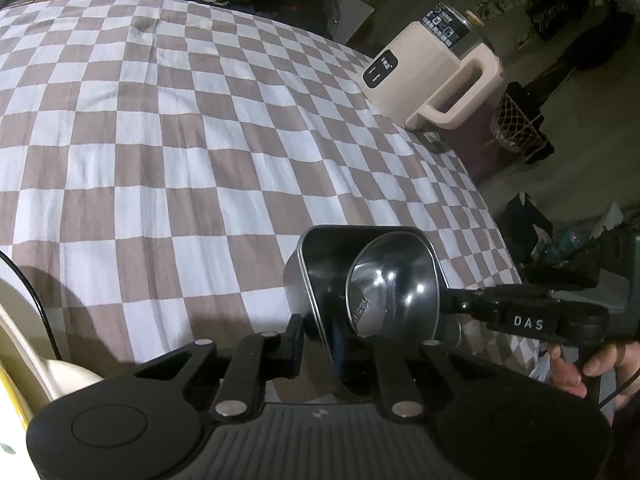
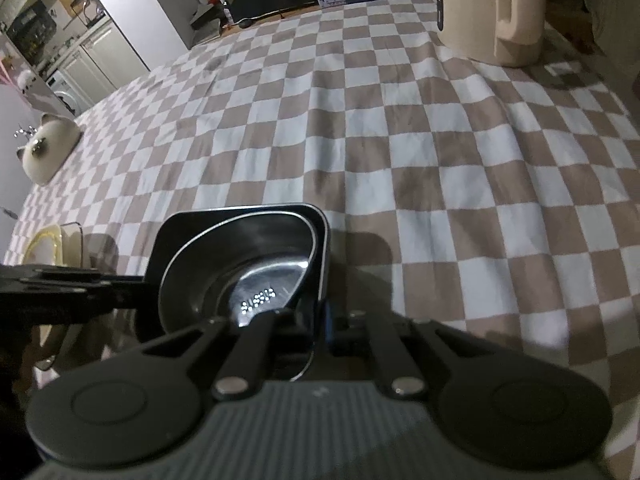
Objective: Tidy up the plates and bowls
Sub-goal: 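Lift the steel tray holding the bowl and carry it toward the plate stack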
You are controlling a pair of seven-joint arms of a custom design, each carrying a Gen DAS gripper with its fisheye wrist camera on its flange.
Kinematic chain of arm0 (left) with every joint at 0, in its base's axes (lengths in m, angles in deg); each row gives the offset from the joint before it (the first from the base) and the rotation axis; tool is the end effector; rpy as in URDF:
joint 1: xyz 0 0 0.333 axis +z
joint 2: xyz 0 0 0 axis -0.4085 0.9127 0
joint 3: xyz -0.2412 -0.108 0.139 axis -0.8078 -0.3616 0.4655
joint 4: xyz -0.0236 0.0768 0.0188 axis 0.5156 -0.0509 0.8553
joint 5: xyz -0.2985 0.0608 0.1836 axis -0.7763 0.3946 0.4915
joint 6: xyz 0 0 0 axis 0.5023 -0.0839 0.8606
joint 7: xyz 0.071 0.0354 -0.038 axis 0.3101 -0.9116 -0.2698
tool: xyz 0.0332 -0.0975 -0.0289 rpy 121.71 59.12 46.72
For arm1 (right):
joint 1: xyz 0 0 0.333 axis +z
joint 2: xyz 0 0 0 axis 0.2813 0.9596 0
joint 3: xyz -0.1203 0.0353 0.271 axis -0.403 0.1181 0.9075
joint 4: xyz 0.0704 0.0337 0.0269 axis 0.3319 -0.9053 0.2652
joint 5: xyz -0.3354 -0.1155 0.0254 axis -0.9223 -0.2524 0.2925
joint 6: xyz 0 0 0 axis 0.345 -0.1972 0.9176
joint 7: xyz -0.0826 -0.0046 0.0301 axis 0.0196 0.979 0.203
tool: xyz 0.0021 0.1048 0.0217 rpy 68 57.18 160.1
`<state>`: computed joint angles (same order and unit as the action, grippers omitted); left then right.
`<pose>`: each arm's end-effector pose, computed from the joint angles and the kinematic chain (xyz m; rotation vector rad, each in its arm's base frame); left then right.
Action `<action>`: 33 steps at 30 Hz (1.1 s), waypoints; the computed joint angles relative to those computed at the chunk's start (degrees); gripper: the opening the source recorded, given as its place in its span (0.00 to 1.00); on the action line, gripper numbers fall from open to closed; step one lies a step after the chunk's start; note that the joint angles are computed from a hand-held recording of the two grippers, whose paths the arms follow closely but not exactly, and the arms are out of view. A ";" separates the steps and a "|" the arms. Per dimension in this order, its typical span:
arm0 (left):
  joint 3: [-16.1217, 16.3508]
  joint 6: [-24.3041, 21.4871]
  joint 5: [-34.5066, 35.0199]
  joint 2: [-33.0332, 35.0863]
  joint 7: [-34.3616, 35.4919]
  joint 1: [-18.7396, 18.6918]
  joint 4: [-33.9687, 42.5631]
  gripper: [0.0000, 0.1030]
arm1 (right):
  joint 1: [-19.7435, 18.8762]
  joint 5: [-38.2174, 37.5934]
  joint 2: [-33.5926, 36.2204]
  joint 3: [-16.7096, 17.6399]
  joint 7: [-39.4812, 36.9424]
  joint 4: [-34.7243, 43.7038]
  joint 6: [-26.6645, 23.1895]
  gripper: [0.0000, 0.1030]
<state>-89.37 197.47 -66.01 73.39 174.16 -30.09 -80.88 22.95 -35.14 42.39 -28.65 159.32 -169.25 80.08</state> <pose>0.5163 -0.1549 0.3287 1.8392 -2.1229 1.0582 0.5759 0.1545 0.3484 -1.9890 1.7581 -0.0924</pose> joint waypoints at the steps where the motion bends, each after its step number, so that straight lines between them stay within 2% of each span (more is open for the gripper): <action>1: -0.10 -0.04 -0.94 -0.11 0.95 0.19 -0.08 0.15 | 0.32 -0.41 -0.17 -0.22 0.60 -0.14 0.18 0.05; 8: 0.64 -1.73 -8.10 -2.63 6.87 1.05 -1.01 0.14 | 0.10 2.39 -2.75 0.74 1.31 -2.17 3.65 0.06; 14: 2.92 -2.98 -14.03 -8.33 11.68 1.29 -3.86 0.14 | -1.52 15.59 -5.46 4.41 -6.25 -3.50 7.45 0.07; 21: 6.25 -3.38 -18.23 -14.58 14.32 1.63 -7.36 0.14 | 2.22 21.81 -6.73 4.24 -8.76 -2.93 9.61 0.07; 27: 9.57 -4.41 -21.01 -21.51 16.56 3.21 -11.69 0.14 | 4.51 32.55 -7.34 5.68 -16.44 -1.00 10.60 0.08; 33: 12.15 -3.60 -20.84 -27.43 16.74 4.98 -15.77 0.14 | 8.05 39.28 -6.74 5.74 -21.14 1.33 10.25 0.11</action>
